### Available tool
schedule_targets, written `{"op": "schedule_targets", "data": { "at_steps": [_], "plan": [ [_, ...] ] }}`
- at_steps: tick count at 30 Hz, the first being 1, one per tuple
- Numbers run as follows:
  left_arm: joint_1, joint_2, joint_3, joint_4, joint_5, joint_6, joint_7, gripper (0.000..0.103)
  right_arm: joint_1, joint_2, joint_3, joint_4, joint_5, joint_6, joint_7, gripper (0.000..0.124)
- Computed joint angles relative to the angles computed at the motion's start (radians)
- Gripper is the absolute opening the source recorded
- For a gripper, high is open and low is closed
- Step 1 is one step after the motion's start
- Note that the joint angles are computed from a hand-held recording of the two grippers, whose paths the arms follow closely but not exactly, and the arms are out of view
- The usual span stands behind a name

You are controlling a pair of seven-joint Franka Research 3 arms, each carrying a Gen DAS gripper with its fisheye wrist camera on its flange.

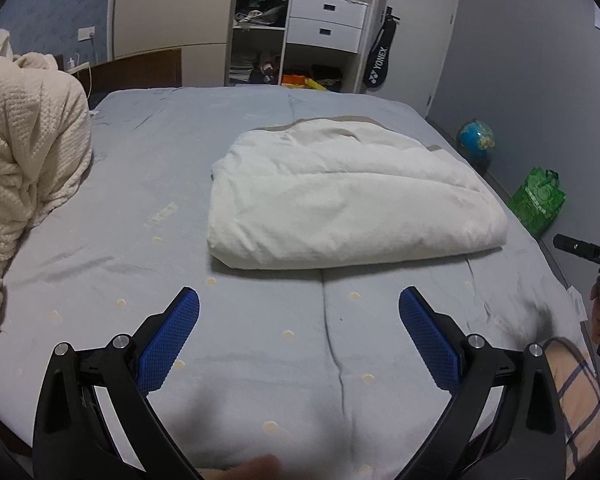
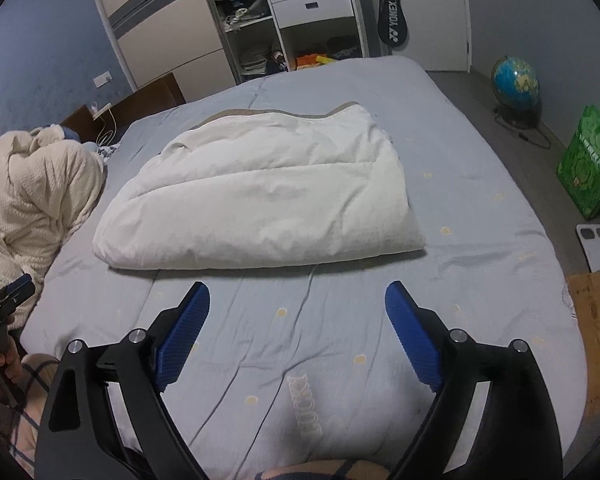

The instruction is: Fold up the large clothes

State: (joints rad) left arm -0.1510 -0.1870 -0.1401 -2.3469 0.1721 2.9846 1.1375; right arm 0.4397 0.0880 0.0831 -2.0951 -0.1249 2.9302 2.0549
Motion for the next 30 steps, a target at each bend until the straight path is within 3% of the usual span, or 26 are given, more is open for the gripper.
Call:
{"op": "schedule_targets", "data": {
  "at_steps": [5,11,18,20,23,30],
  "plan": [
    [0.065,-0.019,-0.081,-0.012,0.151,-0.026,-0.148,0.096,0.021,-0.034,0.000,-0.044,-0.117,0.015,0.099,0.087],
    [0.066,-0.038,-0.104,-0.031,0.249,-0.007,-0.235,0.096,0.030,-0.056,0.024,-0.079,-0.253,0.030,0.227,0.088],
    [0.077,-0.042,-0.142,-0.029,0.389,-0.010,-0.298,0.096,0.045,-0.076,0.045,-0.072,-0.654,-0.040,0.535,0.092],
    [0.076,-0.042,-0.141,-0.029,0.416,-0.008,-0.310,0.096,0.036,-0.087,0.053,-0.080,-0.712,-0.025,0.578,0.093],
    [0.068,-0.040,-0.131,-0.030,0.427,-0.007,-0.320,0.096,0.016,-0.098,0.062,-0.095,-0.743,-0.003,0.613,0.095],
    [0.056,-0.040,-0.113,-0.036,0.411,-0.001,-0.333,0.096,-0.015,-0.101,0.067,-0.122,-0.638,0.027,0.588,0.095]
  ]
}}
